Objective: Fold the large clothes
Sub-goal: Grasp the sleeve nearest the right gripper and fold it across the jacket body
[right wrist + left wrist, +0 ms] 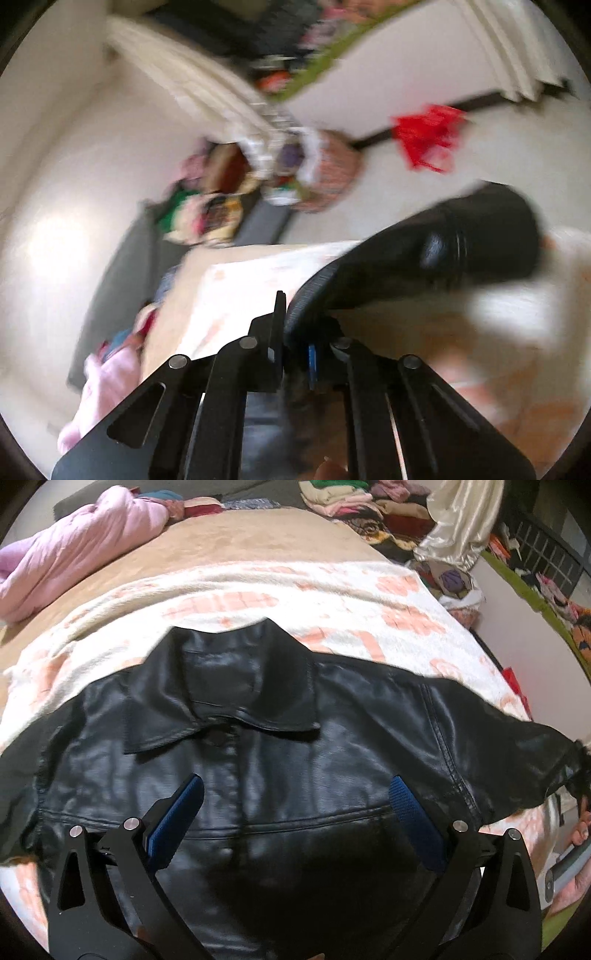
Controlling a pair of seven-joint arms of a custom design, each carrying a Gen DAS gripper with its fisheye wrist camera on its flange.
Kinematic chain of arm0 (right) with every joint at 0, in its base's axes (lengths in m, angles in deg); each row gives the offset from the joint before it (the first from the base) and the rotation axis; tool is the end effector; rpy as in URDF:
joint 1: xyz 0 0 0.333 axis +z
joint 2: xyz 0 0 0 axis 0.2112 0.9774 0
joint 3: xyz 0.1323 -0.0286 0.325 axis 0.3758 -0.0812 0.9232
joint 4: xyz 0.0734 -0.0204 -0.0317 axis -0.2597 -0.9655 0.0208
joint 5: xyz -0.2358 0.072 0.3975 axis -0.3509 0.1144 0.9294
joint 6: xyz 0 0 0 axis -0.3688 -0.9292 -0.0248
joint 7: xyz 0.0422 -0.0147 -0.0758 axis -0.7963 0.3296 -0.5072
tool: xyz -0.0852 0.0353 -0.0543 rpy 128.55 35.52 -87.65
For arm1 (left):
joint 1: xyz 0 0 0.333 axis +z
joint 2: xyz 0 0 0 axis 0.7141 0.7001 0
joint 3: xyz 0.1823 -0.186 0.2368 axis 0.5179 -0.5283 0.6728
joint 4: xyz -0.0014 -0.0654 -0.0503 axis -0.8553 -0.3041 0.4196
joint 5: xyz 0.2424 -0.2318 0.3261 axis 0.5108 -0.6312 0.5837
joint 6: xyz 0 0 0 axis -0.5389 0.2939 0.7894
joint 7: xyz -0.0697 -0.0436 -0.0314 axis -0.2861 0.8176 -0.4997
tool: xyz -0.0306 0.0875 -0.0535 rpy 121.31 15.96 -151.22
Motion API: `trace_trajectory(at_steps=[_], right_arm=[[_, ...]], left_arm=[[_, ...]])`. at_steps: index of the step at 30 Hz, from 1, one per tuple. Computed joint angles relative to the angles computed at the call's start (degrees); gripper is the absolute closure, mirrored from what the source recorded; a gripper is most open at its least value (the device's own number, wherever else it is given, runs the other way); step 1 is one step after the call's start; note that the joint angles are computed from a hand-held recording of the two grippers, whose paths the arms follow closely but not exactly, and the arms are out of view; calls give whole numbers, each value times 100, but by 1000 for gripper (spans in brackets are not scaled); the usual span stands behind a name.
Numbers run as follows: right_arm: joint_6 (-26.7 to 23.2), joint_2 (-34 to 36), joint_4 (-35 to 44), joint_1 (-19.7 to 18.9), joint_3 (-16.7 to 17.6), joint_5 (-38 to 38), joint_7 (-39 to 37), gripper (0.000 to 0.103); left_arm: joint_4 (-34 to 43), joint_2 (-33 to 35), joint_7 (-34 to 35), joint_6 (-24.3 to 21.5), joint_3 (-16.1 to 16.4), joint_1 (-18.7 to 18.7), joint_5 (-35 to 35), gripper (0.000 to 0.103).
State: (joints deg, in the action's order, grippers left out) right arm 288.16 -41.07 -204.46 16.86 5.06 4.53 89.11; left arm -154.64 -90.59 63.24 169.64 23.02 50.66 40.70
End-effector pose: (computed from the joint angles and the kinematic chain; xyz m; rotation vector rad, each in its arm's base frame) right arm 0.4467 0.0578 0.4172 -0.8818 1.8251 -0.4063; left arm 0.3936 -0.0364 0.4440 -2.2044 1.5783 -0.5994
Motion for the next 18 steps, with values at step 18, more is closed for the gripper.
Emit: trace_trajectory(at_steps=[18], right_arm=[[-848, -448, 1009, 1793, -457, -2486, -137, 95]], left_arm=[[-434, -1504, 785, -562, 816, 353, -601, 9]])
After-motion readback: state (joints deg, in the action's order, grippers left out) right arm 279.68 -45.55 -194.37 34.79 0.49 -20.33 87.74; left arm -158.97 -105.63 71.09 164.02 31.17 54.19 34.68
